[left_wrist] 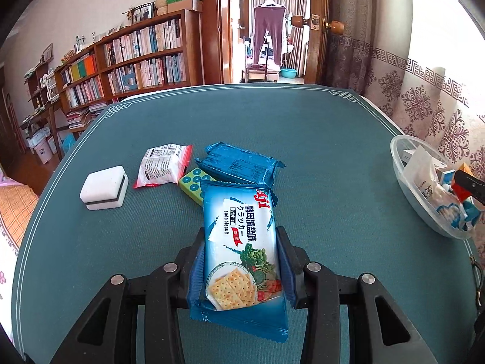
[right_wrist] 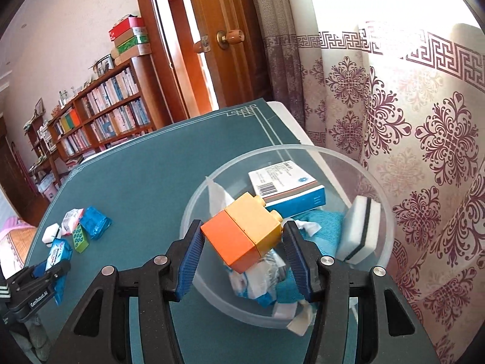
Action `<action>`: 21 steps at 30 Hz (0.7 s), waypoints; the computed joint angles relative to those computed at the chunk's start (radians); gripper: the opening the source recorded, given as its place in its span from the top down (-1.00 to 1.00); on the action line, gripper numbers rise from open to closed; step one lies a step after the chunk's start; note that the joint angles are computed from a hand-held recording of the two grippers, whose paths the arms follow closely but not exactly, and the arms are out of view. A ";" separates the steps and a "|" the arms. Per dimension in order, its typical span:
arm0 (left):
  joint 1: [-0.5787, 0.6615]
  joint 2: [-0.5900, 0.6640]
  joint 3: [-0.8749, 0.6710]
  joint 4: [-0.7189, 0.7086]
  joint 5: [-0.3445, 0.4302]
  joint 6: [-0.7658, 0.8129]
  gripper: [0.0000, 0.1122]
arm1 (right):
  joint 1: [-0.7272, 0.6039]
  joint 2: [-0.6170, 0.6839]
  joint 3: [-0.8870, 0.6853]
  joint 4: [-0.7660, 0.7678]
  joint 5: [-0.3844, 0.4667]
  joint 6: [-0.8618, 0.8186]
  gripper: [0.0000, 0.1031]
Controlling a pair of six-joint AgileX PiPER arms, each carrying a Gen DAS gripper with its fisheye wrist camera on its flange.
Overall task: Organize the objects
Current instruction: 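Release the toy block into the bowl with the right gripper while the left lifts the cracker bag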
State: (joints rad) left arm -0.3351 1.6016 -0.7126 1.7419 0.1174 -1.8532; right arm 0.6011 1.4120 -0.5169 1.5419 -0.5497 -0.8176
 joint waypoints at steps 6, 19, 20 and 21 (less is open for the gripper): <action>-0.052 0.005 -0.016 -0.182 0.020 0.177 0.21 | -0.171 0.005 0.037 -0.165 0.133 0.136 -0.12; -0.176 0.046 -0.109 -0.588 0.040 0.573 0.21 | -0.106 -0.142 0.126 -0.149 0.078 0.109 -0.25; -0.187 0.052 -0.122 -0.638 0.042 0.622 0.21 | -0.101 -0.150 0.130 -0.140 0.074 0.097 -0.25; -0.195 0.056 -0.133 -0.685 0.042 0.669 0.21 | -0.096 -0.158 0.136 -0.132 0.068 0.088 -0.25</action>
